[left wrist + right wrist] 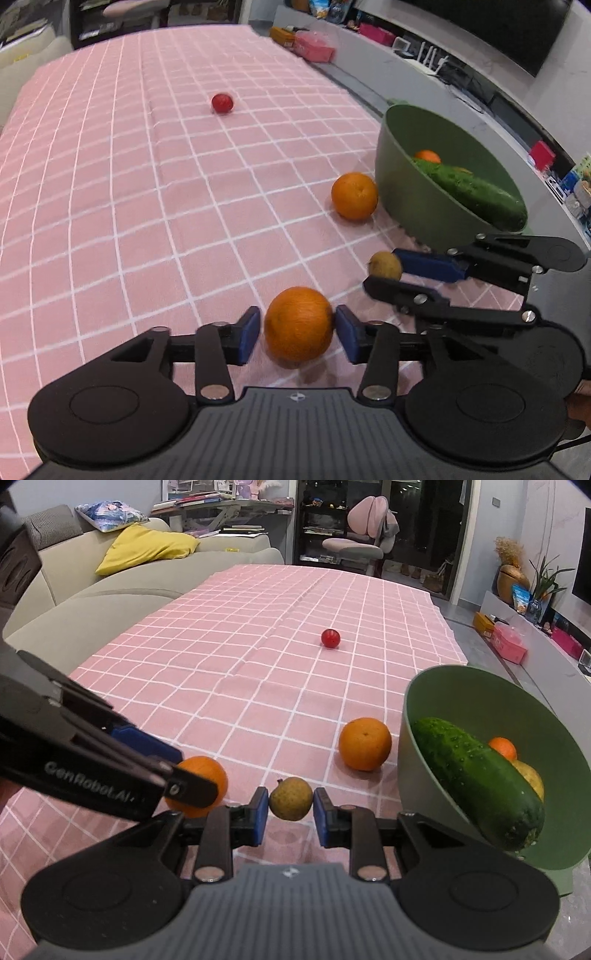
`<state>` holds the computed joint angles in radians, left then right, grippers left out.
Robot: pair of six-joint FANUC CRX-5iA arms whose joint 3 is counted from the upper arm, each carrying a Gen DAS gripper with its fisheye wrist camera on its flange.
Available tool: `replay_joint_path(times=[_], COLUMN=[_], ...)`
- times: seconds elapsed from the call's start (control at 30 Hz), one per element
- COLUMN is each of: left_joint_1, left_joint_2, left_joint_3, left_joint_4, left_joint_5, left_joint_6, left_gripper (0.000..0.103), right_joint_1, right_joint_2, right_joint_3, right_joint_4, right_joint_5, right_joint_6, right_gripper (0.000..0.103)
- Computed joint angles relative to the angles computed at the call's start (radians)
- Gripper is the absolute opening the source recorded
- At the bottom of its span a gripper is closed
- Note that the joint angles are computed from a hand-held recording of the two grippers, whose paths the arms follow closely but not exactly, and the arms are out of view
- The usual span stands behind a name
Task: Organize fruits
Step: 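Grasp an orange with the left tool while the right tool holds the kiwi, then drop kiwi and orange into the green colander, opening both tools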
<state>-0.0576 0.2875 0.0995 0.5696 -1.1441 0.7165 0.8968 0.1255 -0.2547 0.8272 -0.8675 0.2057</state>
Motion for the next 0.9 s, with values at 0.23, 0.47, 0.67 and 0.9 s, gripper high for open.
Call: replay_joint_path(times=[0.23, 0.47, 0.67, 0.9], left_joint_1=[0.016, 0.052, 0.036, -0.027], left_joint_2=[0.037, -0.003, -0.055, -0.051], left_joint_3=[0.018, -0.014, -0.014, 0.076], left_joint_4=[0.035, 0.077, 0.112, 0.082], left_joint_5=[-0.084, -0.076, -0.047, -0.057], left_joint_6=[0.032, 0.074, 0.052, 0.049], left_gripper=[0.051, 0.050, 0.050, 0.050], right_joint_1=[0.002, 0.006, -0.011, -0.054], right_joint_2=[-0.012, -0.047, -0.118, -0.184], right_joint_3=[-0.001, -0.013, -0.015, 0.031], right_joint_4=[-0.017, 0.014, 0.008, -0.100], right_joint_5=[-0.015, 0.005, 0.029, -0.011], right_joint_6=[-0.007, 0.002, 0.027, 0.160], right_gripper=[0.022, 0.022, 0.022, 0.022])
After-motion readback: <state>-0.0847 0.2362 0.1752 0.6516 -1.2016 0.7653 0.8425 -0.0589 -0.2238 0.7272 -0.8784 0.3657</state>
